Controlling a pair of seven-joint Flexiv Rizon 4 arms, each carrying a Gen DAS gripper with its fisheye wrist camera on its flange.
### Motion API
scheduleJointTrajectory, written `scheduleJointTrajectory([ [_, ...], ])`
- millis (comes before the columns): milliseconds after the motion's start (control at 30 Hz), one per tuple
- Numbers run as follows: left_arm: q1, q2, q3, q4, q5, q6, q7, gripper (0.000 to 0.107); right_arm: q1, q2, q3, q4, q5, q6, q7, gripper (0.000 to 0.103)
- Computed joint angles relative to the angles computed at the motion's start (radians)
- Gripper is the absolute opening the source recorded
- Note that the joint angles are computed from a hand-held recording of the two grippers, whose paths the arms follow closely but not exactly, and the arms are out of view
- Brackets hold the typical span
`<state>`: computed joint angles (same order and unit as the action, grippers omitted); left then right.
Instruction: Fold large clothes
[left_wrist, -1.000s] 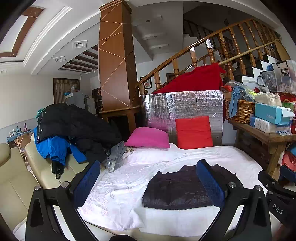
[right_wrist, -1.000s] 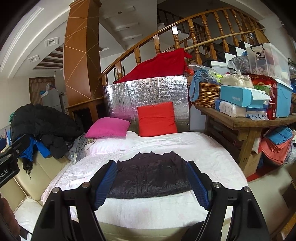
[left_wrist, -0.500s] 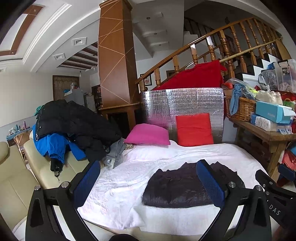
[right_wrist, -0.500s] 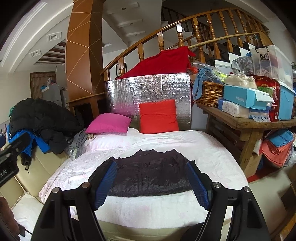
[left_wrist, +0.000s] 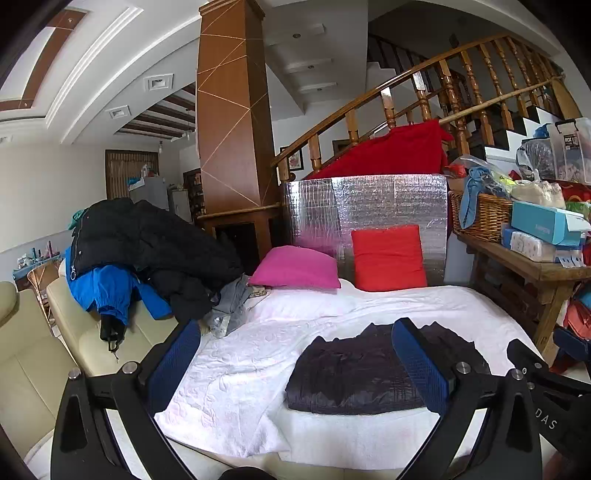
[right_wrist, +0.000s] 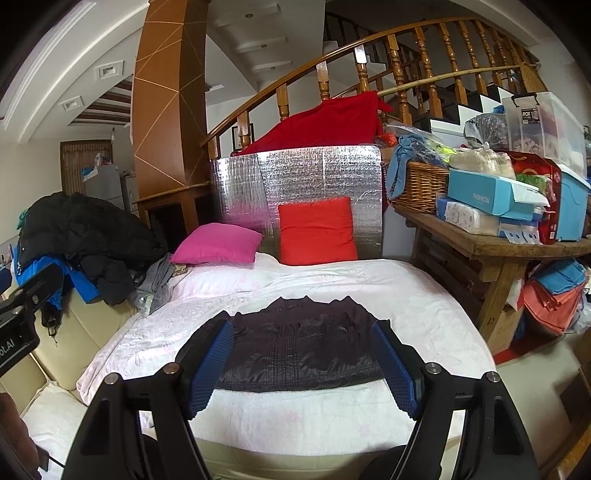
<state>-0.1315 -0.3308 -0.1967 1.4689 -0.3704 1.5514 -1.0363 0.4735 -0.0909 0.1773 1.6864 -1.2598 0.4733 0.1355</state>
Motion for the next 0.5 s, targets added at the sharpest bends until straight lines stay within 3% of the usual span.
scheduleJointTrajectory([
  [333,-0.014,-0.048,0.019,-0.068,0.019,-0.053,-0.024,0.103,-0.011,-0.031,-0.021,-0.029,0.021,0.039,-0.042,0.080],
  [433,0.013,-0.089,-0.031,-0.116,-0.019,-0.096,0.008,0.103,-0.022,-0.045,-0.037,-0.044,0.036,0.068,-0.071,0.080],
  [500,-0.010,-0.149,0.011,-0.213,-0.009,-0.171,-0.030,0.103,-0.037,-0.051,-0.052,-0.049,0.042,0.088,-0.090,0.080],
])
